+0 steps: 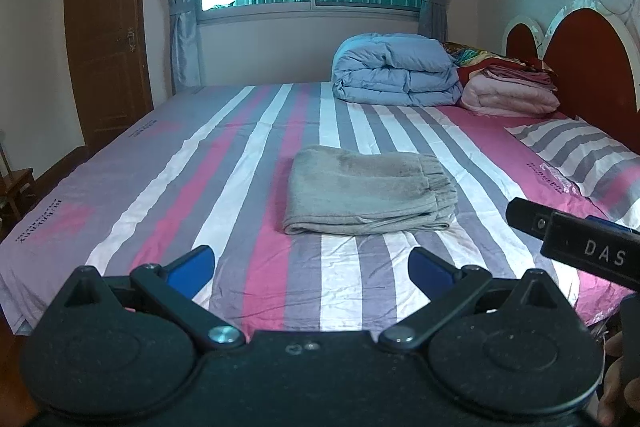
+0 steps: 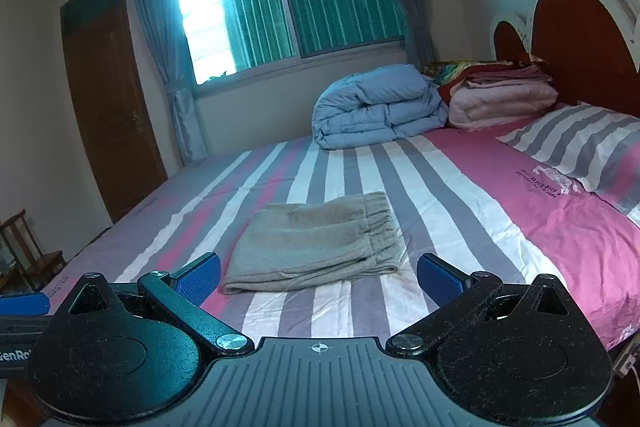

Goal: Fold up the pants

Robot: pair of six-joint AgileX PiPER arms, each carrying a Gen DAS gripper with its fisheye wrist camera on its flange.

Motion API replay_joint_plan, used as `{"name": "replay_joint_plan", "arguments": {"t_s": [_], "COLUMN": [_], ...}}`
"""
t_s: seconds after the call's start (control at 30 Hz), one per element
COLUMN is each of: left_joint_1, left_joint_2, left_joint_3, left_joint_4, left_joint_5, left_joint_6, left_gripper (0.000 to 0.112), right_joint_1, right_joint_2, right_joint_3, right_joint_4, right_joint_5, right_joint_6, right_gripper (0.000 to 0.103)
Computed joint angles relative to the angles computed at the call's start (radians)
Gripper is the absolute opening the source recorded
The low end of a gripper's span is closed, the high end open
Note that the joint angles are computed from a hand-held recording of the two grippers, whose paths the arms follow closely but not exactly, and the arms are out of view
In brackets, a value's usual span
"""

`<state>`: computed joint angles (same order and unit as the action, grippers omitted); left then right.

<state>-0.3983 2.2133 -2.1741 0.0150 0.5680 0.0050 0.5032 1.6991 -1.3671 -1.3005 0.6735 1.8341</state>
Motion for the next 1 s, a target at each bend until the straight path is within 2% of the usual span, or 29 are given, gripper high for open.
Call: {"name": "replay_joint_plan", "arguments": {"t_s": [0.57, 0.67, 0.8, 0.9, 1.0], "left_joint_1": [-0.001, -0.005, 0.0, 0.003, 0.006], "left_joint_2": [0.026, 0.011, -0.007, -0.046, -0.03], "left_joint_3": [-0.036, -0.001, 0.048, 0.146, 0.118], "left_joint_4": [-0.006, 0.01, -0.041, -0.073, -0.102], "left_joint_5": [0.029, -0.012, -0.058, -0.168, -0.147], "left_joint_6": [0.006, 0.019, 0.066, 0.086, 0.099], "left_gripper": [0.097, 0.097, 0.096, 0.09, 0.092], "right_joint_1": [0.007, 0.009, 0.012, 0.006, 0.001], "right_joint_2": [0.003, 0.005, 0.008, 0.008, 0.007], "right_joint_3": [-0.004, -0.007, -0.005, 0.0, 0.008], "right_joint_4": [0.01, 0.012, -0.007, -0.004, -0.007], "right_joint_5": [0.0, 0.002, 0.009, 0.001, -0.01], "right_joint_6": [-0.017, -0.021, -0.008, -0.007, 0.003], "right_gripper": [0.103, 0.103, 0.103, 0.103, 0.103]}}
